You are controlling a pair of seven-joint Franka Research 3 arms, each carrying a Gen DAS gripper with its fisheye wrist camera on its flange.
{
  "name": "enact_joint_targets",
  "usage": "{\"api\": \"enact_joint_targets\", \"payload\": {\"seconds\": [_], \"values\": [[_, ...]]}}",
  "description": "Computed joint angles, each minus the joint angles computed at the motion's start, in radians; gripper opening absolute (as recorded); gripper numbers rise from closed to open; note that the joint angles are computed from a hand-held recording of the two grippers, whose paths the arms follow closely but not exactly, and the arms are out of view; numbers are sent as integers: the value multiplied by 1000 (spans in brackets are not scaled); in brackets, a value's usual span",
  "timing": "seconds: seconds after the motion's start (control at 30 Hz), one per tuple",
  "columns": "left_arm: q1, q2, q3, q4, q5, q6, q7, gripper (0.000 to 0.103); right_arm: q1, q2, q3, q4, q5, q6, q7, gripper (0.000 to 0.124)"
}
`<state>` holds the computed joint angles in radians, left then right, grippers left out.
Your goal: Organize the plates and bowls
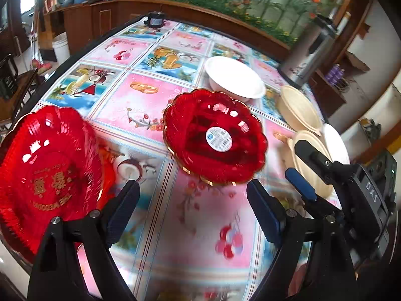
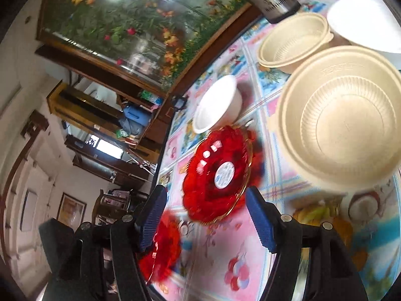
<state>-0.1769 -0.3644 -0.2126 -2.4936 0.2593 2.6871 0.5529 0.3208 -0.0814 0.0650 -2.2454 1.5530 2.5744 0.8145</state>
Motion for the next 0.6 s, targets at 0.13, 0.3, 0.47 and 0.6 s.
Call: {"api": "enact_joint_targets", "payload": {"seconds": [0.13, 0.3, 0.47, 0.6], "values": [[34, 60, -2, 49, 23, -11, -39, 88, -10, 62, -1, 44, -13, -24, 34, 68], [59, 94, 28, 62, 6, 19, -68, 88, -11, 94, 17, 72, -59, -10, 70, 68], [89, 134, 45, 96, 14, 15, -94, 88, -1, 108, 34, 84, -124, 30, 114, 68], [96, 195, 53, 163, 18, -28, -46, 88, 6, 118, 42, 93, -136, 64, 130, 68]]}}
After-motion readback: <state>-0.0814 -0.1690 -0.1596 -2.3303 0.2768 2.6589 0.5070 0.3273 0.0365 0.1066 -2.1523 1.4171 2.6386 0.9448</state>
